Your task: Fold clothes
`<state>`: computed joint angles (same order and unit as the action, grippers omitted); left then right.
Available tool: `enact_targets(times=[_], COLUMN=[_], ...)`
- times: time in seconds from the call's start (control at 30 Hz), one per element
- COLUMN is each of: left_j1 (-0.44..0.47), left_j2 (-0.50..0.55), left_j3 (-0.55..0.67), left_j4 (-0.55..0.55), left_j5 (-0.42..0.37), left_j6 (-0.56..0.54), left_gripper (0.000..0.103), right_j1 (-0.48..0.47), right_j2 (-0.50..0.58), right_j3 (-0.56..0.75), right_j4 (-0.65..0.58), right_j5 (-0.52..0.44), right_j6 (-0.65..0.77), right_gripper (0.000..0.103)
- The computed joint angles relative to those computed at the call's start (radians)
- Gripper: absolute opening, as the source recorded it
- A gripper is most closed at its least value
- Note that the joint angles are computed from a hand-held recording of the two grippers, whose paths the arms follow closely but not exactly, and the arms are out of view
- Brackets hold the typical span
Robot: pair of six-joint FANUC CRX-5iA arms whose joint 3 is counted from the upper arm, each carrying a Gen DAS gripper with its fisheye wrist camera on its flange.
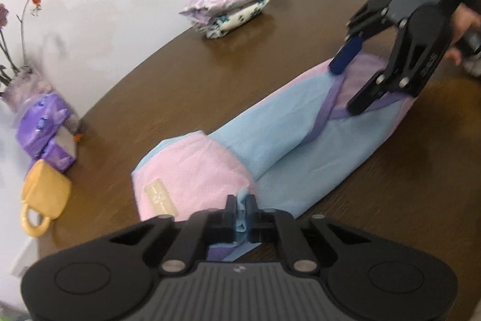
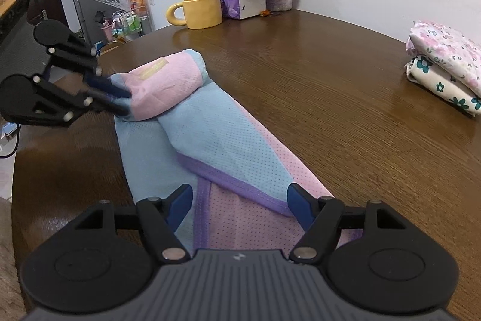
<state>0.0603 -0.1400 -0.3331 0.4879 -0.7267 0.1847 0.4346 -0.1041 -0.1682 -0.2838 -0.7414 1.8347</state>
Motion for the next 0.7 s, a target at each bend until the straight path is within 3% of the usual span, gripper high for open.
enact_targets(times=[0.17,0.3,0.43,0.5,0.57,0.63,0.7], left_j1=[-0.078,-0.097,-0.079,-0.056,-0.038,-0.035,-0.033], left_j2=[-0.086,-0.084,-0.064,-0.062,-0.078,-0.107,-0.128], left_j3=[-0.12,-0.112,-0.081,-0.081,-0.107,-0.158,-0.2], left_j4=[-0.112,-0.167,-0.134,-0.059,0.026,0.115,0.2], left_j5=[0.236,0.202,0.137,0.102,0.118,0.187,0.236], left_j6=[0.009,0.103,0.189,0.205,0.229,0.252,0.273], left_gripper=[0.005,0.01,0.018,0.032,0.064,0.077,0.083], right_j1=[-0.002,-0.001,0.008,0.012,0.015,0.023,0.039], right_j2=[-0.007,-0.011,-0.018,-0.022,-0.028,-0.045,-0.07], right_j3=[-0.013,-0.023,-0.036,-0.041,-0.047,-0.065,-0.095], right_j4=[-0.003,-0.007,0.007,0.012,0.015,0.026,0.049], right_j5=[0.016,0.03,0.044,0.05,0.056,0.075,0.105], right_j6=[-0.002,0.009,0.005,-0.002,-0.011,-0.033,-0.073], right_gripper=[0.071,0.073,0.073,0.073,0.074,0.077,0.082])
